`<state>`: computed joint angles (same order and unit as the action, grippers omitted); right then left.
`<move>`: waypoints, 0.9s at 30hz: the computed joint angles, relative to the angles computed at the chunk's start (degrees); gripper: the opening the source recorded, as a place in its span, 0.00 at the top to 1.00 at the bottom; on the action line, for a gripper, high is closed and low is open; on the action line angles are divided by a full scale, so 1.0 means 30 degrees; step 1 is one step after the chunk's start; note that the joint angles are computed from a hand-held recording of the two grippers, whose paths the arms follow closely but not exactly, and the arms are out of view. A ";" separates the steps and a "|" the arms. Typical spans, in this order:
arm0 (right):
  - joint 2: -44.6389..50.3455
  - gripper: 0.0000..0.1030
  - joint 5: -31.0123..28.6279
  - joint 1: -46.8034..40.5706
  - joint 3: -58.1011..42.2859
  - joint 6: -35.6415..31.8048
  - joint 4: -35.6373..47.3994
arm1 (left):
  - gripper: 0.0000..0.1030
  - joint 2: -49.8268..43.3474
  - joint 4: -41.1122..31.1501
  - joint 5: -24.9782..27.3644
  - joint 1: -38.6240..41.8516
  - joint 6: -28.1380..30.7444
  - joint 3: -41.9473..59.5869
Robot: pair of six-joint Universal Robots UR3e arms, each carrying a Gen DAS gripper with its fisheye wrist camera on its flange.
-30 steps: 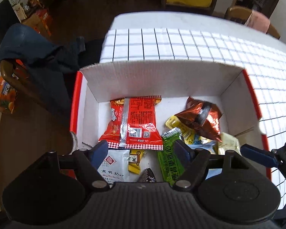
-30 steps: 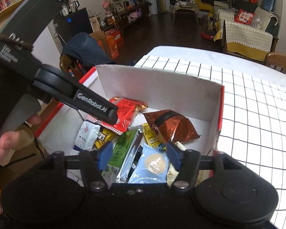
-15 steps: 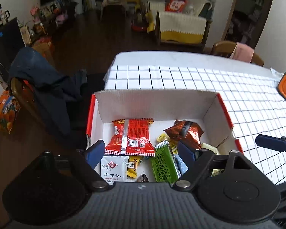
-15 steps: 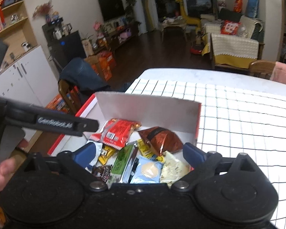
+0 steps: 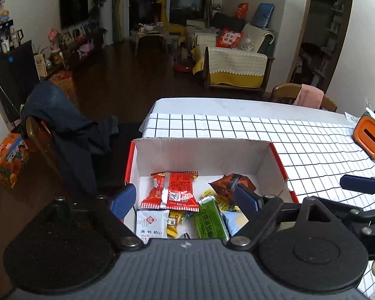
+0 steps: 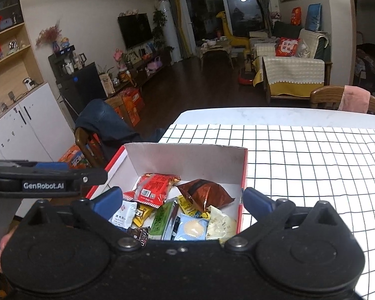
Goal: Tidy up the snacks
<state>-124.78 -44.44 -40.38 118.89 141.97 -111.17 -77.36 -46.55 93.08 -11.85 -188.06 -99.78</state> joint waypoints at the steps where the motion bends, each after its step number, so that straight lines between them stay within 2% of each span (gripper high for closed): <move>1: -0.0259 0.00 0.0141 -0.0237 -0.0054 -0.0197 0.0516 | 0.14 0.0197 -0.0065 -0.0088 0.0056 -0.0071 -0.0108; 4: -0.0975 0.00 0.0628 -0.1060 -0.0262 -0.0994 0.2234 | 0.05 0.0883 -0.0072 -0.0350 0.0199 -0.0260 -0.0625; 7: -0.1784 0.00 0.1027 -0.1801 -0.0317 -0.1666 0.3544 | 0.02 0.1240 -0.0113 -0.0305 0.0126 -0.0494 -0.0827; 13: -0.3862 0.00 0.2212 -0.3865 -0.0580 -0.4368 0.7399 | 0.02 0.1402 -0.0412 0.0165 -0.0404 -0.0780 -0.0680; 19: -0.4592 0.00 0.2529 -0.5012 -0.1221 -0.6241 1.0599 | 0.02 0.1507 -0.0616 0.1005 -0.1146 -0.1039 -0.0488; 27: -0.5919 0.00 0.2628 -0.5877 -0.0938 -0.6293 1.1671 | 0.02 0.1426 -0.0695 0.1962 -0.1928 -0.1495 -0.0347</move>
